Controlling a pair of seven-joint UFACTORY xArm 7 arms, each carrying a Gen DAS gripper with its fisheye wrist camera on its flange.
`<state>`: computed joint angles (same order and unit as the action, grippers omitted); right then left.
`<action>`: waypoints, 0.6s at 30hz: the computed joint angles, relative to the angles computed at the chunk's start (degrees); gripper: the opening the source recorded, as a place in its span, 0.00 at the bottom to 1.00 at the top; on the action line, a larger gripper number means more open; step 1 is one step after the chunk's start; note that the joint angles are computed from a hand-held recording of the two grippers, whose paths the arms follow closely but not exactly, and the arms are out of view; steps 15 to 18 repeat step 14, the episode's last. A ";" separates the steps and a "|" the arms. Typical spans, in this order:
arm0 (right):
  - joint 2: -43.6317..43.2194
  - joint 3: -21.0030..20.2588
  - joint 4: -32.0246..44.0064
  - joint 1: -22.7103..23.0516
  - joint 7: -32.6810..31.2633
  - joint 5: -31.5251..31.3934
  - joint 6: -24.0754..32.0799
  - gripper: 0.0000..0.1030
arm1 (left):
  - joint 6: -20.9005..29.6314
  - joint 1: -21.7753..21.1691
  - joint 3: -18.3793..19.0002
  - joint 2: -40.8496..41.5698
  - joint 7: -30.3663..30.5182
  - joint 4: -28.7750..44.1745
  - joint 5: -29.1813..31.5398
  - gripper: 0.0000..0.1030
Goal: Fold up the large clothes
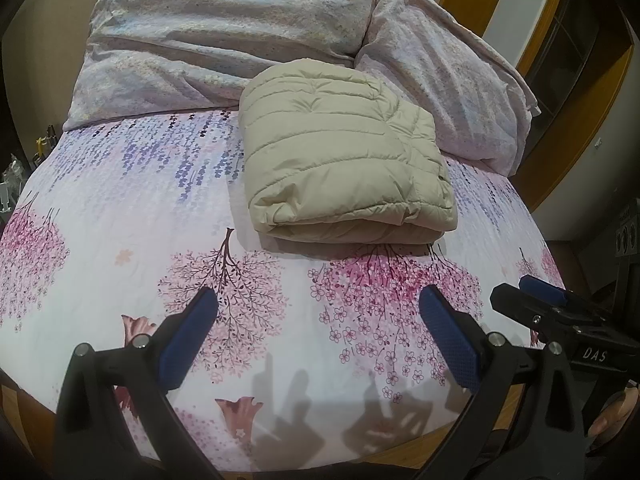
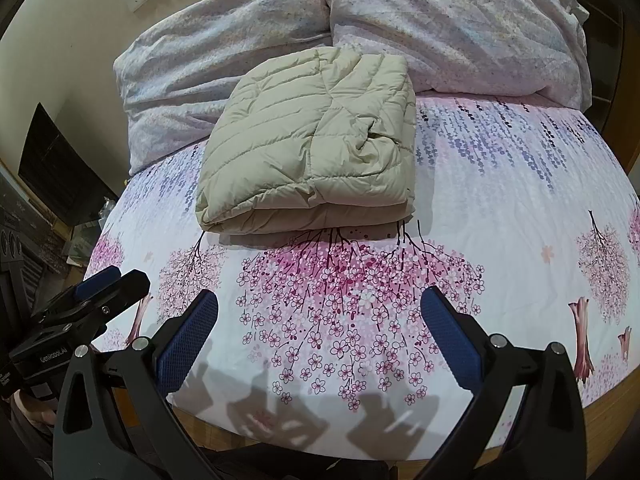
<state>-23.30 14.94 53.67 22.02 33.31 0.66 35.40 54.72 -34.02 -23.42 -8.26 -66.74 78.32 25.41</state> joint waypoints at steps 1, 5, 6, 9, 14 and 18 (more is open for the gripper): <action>-0.01 -0.06 0.02 0.00 -0.05 0.00 0.03 0.99 | 0.06 -0.01 -0.02 0.01 -0.04 0.02 0.07 0.97; 0.00 -0.05 0.00 -0.01 0.03 -0.06 -0.03 0.99 | -0.18 0.05 0.14 -0.26 0.42 -0.27 -0.30 0.97; 0.00 -0.01 -0.02 -0.02 0.08 -0.09 -0.05 0.99 | -0.19 0.04 0.06 -0.16 0.41 -0.21 -0.32 0.97; -0.03 -0.24 -0.05 0.06 -0.21 0.03 0.02 0.99 | -0.47 0.04 0.26 -0.38 0.93 -0.51 -0.68 0.97; -0.10 -0.10 -0.04 -0.04 0.07 -0.06 0.10 0.99 | -0.67 0.30 0.22 -0.40 1.28 -0.63 -1.12 0.97; -0.10 -0.10 -0.04 -0.04 0.07 -0.06 0.10 0.99 | -0.67 0.30 0.22 -0.40 1.28 -0.63 -1.12 0.97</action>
